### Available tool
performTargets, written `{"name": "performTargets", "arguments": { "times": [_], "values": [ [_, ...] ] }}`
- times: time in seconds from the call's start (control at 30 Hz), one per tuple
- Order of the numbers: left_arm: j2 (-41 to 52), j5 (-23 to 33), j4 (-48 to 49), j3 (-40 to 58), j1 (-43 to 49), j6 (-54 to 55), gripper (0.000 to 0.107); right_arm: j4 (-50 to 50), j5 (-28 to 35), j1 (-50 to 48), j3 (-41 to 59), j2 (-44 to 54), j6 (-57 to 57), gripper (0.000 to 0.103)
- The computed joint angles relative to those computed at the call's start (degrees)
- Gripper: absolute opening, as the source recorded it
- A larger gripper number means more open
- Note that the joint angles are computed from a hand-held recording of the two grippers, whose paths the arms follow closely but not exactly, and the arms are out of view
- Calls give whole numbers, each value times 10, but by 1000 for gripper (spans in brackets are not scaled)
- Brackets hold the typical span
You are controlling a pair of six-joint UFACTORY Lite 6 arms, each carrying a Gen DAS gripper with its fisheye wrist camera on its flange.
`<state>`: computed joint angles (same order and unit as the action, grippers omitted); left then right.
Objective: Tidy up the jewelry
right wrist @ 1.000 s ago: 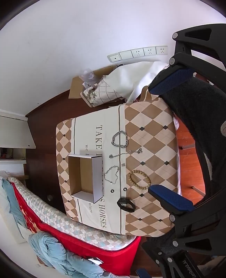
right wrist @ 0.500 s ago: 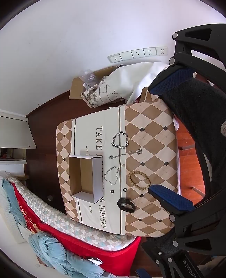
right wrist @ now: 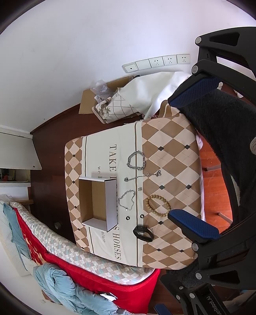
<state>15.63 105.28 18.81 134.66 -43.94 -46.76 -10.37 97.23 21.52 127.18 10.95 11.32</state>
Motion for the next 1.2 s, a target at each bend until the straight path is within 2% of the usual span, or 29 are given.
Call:
{"name": "performTargets", "arguments": {
  "times": [0.27,0.37,0.67,1.07,1.2],
  "values": [
    [-2,-1,-6,1,7,2,103,-1,1,-1,5,2,-2,103],
    [-4,-5,-3,-4,6,1,103,3,17,-15,44,20,-17,103],
    [-8,-8,-7,-9,7,0,103,-2,8,-4,21,7,-7,103],
    [2,-2,-6,7,5,0,103,-6,40,-6,98,47,-23,103],
    [-2,-3,-6,1,4,-2,103,-9,35,-1,84,39,-16,103]
  ]
}}
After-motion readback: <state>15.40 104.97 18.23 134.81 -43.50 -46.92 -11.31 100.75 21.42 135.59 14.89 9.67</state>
